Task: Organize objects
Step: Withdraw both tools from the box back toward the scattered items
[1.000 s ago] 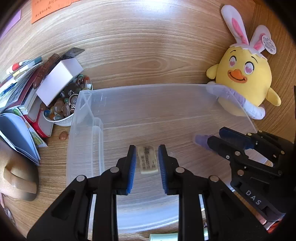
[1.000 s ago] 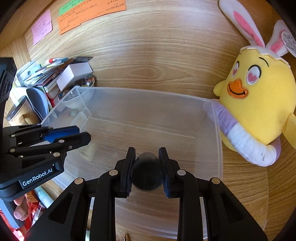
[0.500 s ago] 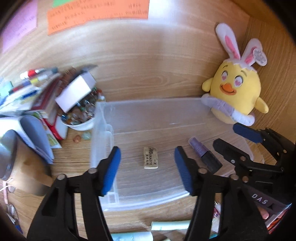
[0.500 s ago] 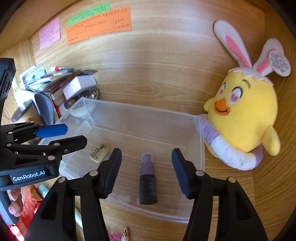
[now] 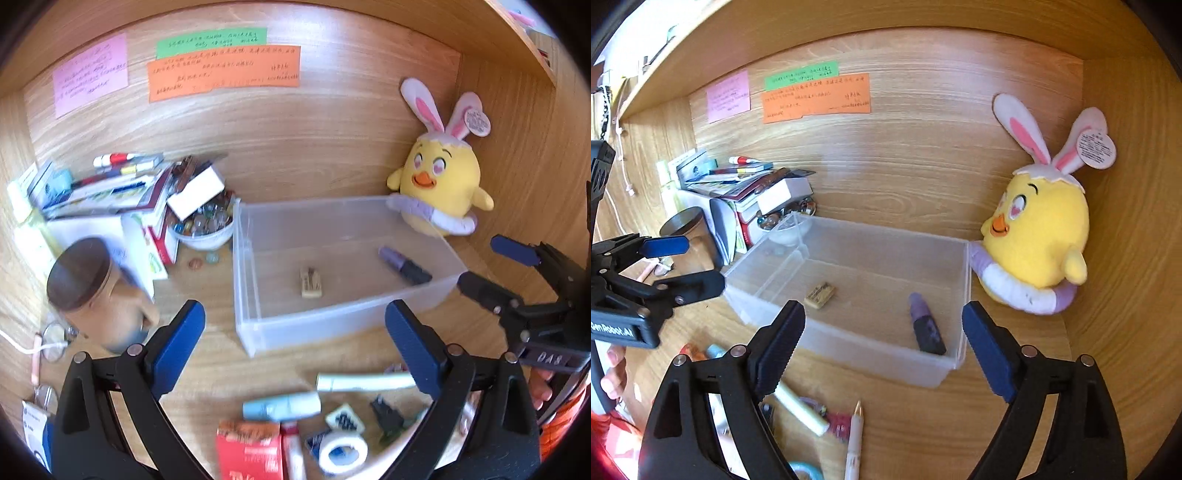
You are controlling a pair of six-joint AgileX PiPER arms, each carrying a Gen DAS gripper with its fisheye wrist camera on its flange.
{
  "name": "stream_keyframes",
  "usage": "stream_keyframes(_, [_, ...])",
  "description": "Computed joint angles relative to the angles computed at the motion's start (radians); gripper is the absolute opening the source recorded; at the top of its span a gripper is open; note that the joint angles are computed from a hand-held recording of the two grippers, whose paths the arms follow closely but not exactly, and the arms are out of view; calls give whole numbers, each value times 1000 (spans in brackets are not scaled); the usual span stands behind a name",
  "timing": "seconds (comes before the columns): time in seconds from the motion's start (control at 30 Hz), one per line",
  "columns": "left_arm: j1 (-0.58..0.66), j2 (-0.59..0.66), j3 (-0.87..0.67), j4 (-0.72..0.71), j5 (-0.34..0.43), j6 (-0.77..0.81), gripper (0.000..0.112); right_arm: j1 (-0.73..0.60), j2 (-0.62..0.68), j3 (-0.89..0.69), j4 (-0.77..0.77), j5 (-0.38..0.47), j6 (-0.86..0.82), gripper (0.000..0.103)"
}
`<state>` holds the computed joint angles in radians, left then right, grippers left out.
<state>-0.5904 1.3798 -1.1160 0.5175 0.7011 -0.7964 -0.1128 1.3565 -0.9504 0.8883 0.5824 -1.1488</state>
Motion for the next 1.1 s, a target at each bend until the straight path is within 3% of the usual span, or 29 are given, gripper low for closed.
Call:
stream_keyframes(0.17, [-59, -56, 104, 86, 40, -105, 99, -75, -62, 92, 31, 34, -66, 85])
stream_keyframes(0.37, [-78, -118, 235, 57, 26, -176, 99, -123, -114, 202, 7, 11, -96, 85])
stream_keyframes(0.87, [-328, -200, 407, 91, 82, -398, 99, -246, -145, 363, -5, 109, -163, 85])
stream_keyframes(1.07, [-425, -194, 464, 153, 30, -481, 99, -244, -143, 389, -2, 128, -178, 83])
stream_keyframes(1.1, [-432, -189, 465, 163, 26, -492, 93, -249, -142, 393, 7, 136, -189, 83])
